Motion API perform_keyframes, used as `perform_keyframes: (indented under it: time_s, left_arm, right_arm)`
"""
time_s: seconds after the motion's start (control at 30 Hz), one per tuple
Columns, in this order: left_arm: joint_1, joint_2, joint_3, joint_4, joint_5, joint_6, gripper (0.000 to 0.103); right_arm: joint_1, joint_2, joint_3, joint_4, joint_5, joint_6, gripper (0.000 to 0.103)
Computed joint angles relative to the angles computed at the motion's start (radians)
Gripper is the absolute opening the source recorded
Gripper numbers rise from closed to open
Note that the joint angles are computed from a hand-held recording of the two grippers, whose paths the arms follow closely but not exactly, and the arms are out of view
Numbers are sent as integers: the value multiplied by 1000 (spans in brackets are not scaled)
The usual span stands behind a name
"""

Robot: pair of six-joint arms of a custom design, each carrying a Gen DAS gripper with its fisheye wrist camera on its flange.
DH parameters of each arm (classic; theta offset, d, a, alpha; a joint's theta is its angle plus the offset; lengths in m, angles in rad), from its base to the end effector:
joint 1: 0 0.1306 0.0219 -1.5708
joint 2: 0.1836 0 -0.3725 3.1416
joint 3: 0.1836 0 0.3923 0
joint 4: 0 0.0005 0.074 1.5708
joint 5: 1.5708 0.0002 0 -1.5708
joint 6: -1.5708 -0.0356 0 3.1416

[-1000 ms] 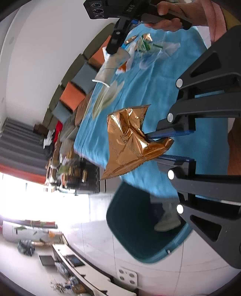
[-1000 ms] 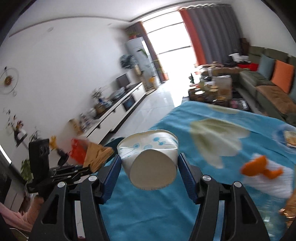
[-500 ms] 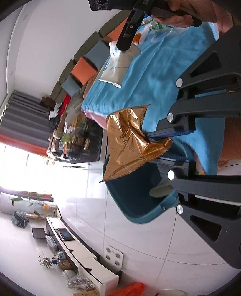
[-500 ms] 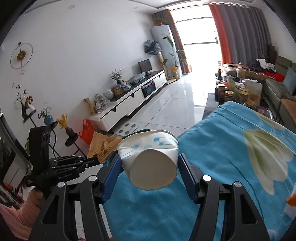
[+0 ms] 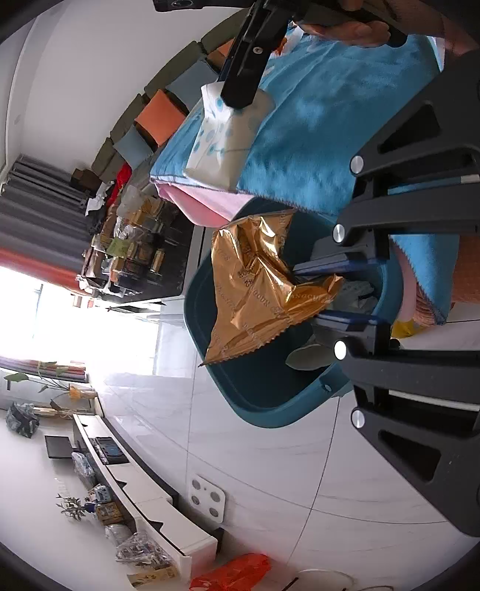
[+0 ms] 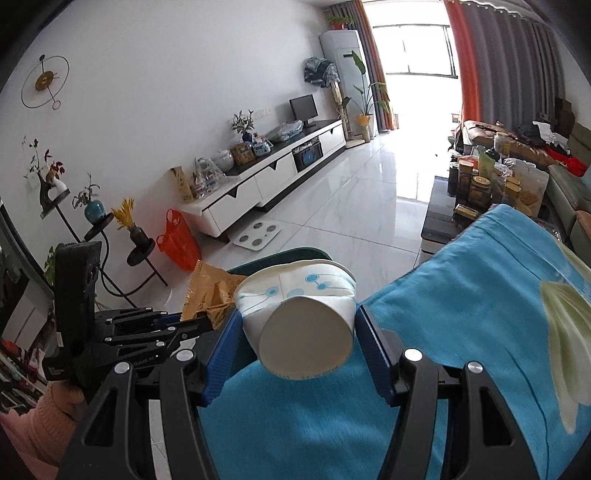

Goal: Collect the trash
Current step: 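Carry the gold wrapper and paper cup to the teal bin and release both, then move both open tools back toward the table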

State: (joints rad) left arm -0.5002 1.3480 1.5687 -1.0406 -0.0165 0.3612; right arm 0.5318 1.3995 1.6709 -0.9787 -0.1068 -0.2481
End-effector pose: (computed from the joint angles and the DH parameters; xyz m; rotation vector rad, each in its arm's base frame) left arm 0.4078 -0.2228 0.5084 0.1606 2.4204 -0.3810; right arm 0.4185 0.2500 0.5370 -0.3860 2.2975 0.5230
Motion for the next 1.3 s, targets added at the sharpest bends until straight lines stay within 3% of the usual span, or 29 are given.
perform_keyframes:
  time_s: [0.27, 0.53, 0.6, 0.77, 1.07, 1.3]
  left_arm:
    - [4, 53, 28, -29, -10, 29, 19]
    - [15, 93, 47, -30, 12, 43, 20]
    - [23, 100, 44, -23, 21, 51, 27]
    - [29, 93, 31, 2, 27, 74, 33]
    - [11, 21, -9, 66, 11, 64, 52]
    - [-79, -36, -17, 150, 20, 1, 71]
  right_arm:
    - [4, 93, 85, -48, -17, 12, 61]
    - [1, 159, 135, -65, -47, -32, 61]
    - [0, 167, 138, -62, -51, -42, 61]
    - [-1, 169, 135, -55, -58, -58, 62]
    - [-34, 79, 47, -4, -100, -88, 64]
    - [-51, -100, -88, 22, -30, -70, 65]
